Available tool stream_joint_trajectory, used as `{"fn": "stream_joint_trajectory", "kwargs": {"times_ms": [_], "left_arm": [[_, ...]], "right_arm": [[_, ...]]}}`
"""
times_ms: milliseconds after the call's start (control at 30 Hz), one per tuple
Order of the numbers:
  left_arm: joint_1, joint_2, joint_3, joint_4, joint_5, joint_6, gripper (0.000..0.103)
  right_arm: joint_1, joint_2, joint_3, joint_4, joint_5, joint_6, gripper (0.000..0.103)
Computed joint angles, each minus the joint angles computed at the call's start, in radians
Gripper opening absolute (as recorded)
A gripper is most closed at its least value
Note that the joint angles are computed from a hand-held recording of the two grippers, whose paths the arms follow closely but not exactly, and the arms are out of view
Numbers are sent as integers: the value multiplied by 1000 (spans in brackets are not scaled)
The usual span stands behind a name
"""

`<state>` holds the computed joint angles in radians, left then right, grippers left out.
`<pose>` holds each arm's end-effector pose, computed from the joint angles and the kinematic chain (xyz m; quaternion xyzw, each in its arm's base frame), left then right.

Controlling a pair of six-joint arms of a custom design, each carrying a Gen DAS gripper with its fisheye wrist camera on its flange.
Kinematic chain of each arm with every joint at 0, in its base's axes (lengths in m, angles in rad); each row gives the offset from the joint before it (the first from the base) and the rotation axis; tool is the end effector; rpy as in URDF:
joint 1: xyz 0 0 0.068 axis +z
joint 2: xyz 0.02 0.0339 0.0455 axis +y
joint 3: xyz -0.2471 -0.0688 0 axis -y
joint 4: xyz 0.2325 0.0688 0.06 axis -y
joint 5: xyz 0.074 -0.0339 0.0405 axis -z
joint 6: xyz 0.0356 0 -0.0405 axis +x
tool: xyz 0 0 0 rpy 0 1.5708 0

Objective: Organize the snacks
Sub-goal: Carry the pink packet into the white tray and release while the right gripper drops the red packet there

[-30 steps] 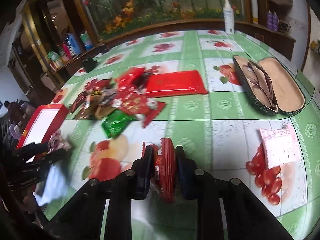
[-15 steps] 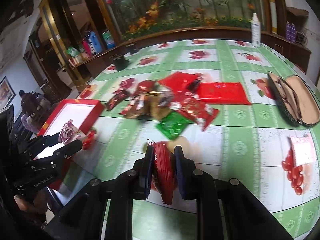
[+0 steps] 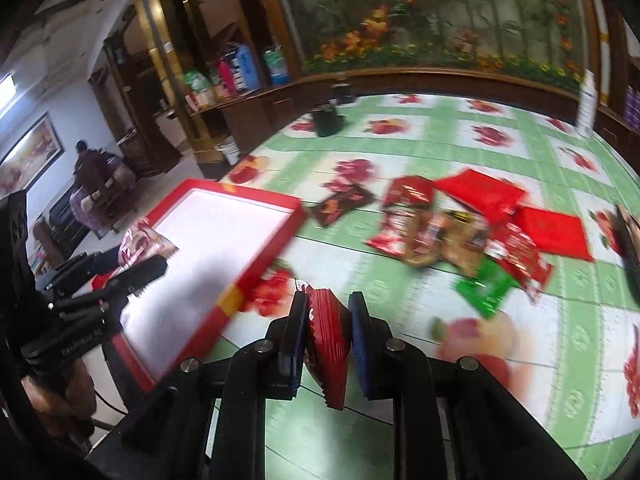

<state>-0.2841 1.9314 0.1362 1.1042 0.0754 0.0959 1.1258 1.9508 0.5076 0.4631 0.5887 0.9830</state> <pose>0.1896 -0.0582 0.0349 0.1865 0.8849 -0.0739 0.4205 0.1291 0.2248 0.0339 0.0189 0.9192 0.1052 0.3789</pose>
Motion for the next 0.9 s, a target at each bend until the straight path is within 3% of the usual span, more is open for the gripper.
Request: {"fn": "stream_joint_trajectory", "kwargs": {"times_ms": [200, 400, 467, 500, 567, 600, 733, 900], "left_arm": [[261, 83, 45, -15, 98, 93, 51], [350, 175, 108, -56, 118, 132, 54], [362, 178, 115, -78, 127, 149, 62], [362, 179, 116, -87, 118, 155, 65], [373, 174, 100, -73, 111, 166, 71], [378, 172, 91, -62, 111, 170, 72], [401, 150, 56, -48, 128, 181, 73], [321, 123, -33, 59, 47, 158, 74]], "right_arm": [[-22, 139, 237, -11, -90, -140, 20], [-13, 320, 529, -64, -183, -237, 21], [-12, 354, 568, -43, -212, -241, 24], [-11, 361, 571, -33, -216, -232, 28], [-10, 351, 534, 14, -217, -201, 51], [-7, 343, 511, 37, -204, -191, 54], [20, 291, 414, 58, -95, -155, 54], [84, 233, 312, -1, 25, -76, 57]]}}
